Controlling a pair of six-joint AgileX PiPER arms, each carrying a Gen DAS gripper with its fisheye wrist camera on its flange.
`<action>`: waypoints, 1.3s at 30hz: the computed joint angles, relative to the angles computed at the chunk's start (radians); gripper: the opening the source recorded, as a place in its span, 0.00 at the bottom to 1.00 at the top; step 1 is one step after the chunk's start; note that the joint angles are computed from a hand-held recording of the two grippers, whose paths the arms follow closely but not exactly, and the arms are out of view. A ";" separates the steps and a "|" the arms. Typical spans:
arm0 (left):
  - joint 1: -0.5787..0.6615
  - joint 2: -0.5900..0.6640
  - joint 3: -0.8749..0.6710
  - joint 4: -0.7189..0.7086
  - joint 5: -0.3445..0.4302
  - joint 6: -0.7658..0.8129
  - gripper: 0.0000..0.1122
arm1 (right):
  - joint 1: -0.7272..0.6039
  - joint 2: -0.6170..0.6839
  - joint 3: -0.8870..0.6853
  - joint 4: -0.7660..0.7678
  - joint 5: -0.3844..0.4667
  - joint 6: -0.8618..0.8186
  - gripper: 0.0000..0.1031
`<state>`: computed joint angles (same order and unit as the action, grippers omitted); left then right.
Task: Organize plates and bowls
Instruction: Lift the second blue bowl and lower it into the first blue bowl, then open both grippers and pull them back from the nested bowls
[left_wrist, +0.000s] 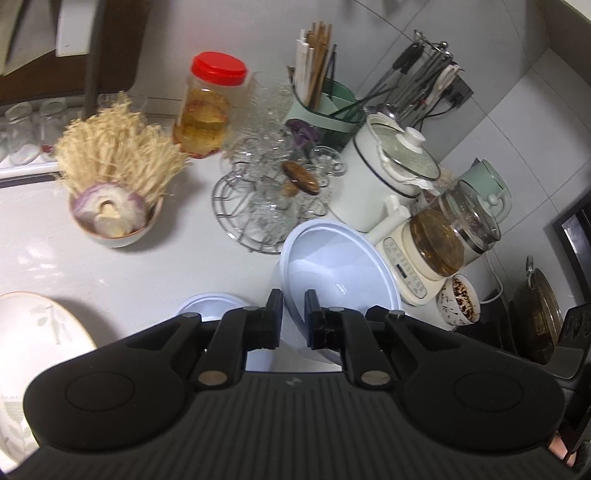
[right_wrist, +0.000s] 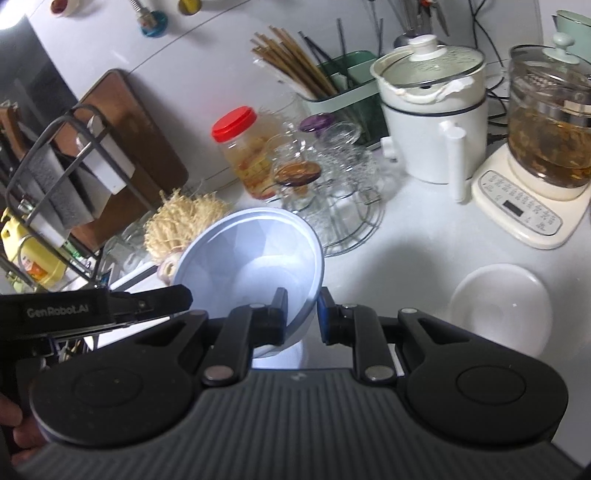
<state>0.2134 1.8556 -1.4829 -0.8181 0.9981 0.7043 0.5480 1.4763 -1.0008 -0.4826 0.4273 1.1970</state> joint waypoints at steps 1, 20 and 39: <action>0.010 -0.001 0.006 0.001 0.000 0.006 0.12 | 0.008 0.009 -0.006 -0.001 -0.001 0.005 0.19; 0.094 0.157 -0.052 0.114 0.036 0.017 0.12 | 0.085 0.209 -0.108 0.086 0.016 0.012 0.19; 0.084 0.140 -0.017 0.117 -0.022 0.048 0.44 | 0.094 0.244 -0.118 -0.019 0.047 0.133 0.33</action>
<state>0.2972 1.9957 -1.5000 -0.7008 0.9760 0.7521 0.6423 1.7199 -1.1185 -0.5012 0.4744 1.3302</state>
